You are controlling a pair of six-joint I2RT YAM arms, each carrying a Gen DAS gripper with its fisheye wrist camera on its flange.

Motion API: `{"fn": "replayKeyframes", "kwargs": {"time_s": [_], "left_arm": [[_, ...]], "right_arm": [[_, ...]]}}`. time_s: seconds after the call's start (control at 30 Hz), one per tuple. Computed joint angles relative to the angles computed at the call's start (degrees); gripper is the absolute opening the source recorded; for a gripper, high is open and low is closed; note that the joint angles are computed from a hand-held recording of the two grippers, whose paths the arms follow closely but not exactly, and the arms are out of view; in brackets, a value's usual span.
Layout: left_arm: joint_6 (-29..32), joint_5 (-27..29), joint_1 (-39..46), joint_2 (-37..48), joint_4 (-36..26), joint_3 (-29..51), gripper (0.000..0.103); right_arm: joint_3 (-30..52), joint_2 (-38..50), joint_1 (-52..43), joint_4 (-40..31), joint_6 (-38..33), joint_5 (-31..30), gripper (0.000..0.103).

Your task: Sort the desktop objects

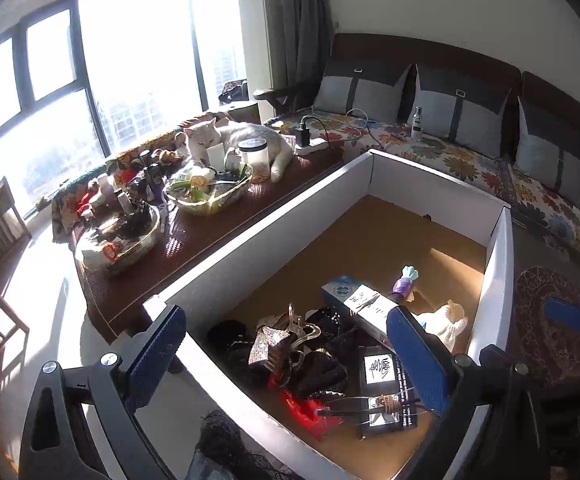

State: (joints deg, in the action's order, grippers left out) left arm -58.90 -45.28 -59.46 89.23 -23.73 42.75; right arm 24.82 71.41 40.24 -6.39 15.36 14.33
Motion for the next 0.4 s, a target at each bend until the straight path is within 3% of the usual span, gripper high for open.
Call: {"fn": "replayKeyframes", "kwargs": {"time_s": [0.2,0.4], "left_arm": [[0.6,3.9,1.1,-1.2,3.7,-2.2,0.102],[-6.2,-3.5,-2.2,-1.4,-0.3,-2.2,0.102]], "right_arm": [[0.2,0.6,0.4,0.1,0.2,0.1,0.091],[0.1,0.3,0.0,0.2,0.0,-0.2,0.091]]}}
